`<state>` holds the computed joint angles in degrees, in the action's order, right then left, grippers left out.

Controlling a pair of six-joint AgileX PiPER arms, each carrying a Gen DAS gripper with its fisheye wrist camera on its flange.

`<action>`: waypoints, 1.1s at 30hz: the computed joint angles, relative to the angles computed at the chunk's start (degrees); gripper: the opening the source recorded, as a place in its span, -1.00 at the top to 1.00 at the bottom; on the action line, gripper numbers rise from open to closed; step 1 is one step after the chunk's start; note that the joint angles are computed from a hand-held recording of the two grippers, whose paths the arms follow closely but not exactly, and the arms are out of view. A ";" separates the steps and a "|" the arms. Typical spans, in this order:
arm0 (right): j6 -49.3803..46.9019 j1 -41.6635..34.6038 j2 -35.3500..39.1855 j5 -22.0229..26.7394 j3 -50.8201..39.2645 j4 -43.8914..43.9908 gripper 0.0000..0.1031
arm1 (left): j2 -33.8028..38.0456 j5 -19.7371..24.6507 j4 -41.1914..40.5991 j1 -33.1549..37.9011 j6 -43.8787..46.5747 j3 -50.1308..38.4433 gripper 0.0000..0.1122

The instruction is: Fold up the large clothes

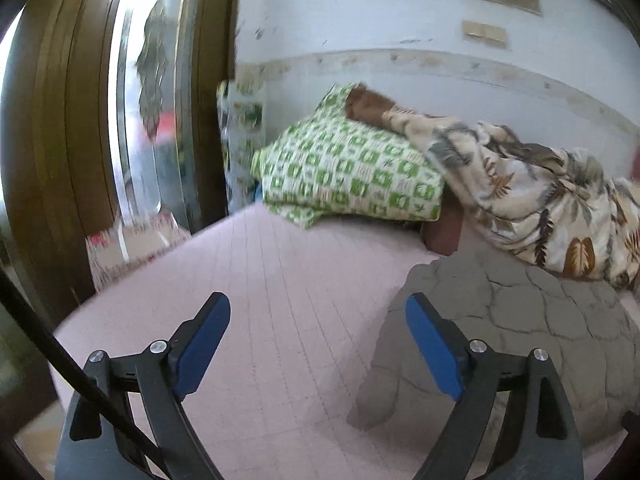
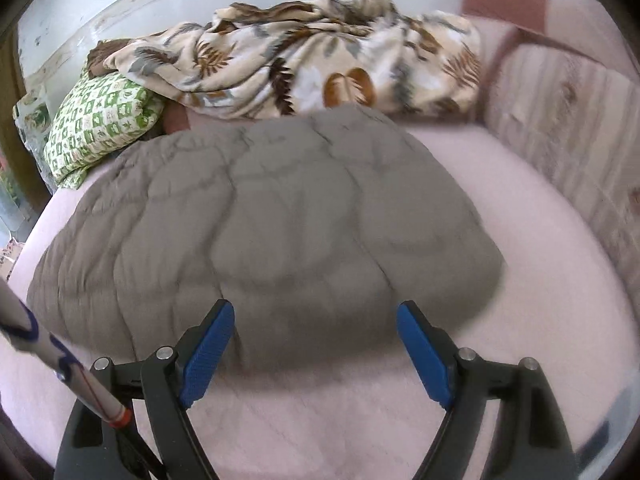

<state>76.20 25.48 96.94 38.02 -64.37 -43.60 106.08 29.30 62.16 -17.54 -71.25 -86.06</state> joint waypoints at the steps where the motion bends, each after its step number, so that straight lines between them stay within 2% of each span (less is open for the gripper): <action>1: 2.93 1.02 -2.14 0.17 3.15 -1.71 -0.68 | -0.94 0.52 -1.53 -0.58 2.04 0.39 -0.59; 5: 9.69 3.91 -8.24 0.66 10.90 -4.17 -0.69 | -8.42 -0.33 -10.02 -2.60 7.86 6.89 -0.60; 10: 16.49 9.62 -13.92 3.27 16.44 -6.77 -0.69 | -15.93 3.53 -11.83 -7.64 10.68 12.51 -0.60; 14: 21.80 17.00 -15.93 8.62 17.87 -9.68 -0.69 | -21.68 0.41 -22.71 -8.40 19.72 17.22 -0.63; 18: 25.04 24.01 -17.12 13.45 18.61 -9.75 -0.69 | -25.00 1.06 -24.79 -10.45 19.77 21.53 -0.64; 23: 27.57 29.36 -17.45 16.21 19.63 -8.16 -0.69 | -26.09 5.05 -30.87 -12.99 26.14 24.11 -0.64; 27: 28.55 31.79 -17.35 17.86 20.05 -6.68 -0.69 | -27.65 7.07 -29.53 -14.98 23.23 26.91 -0.64; 30: 29.43 33.11 -17.75 19.15 20.31 -5.92 -0.69 | -28.41 7.61 -30.73 -15.14 24.44 27.68 -0.64; 33: 30.26 34.62 -17.46 20.67 20.06 -5.57 -0.69 | -29.98 7.86 -25.15 -16.79 18.31 29.16 -0.64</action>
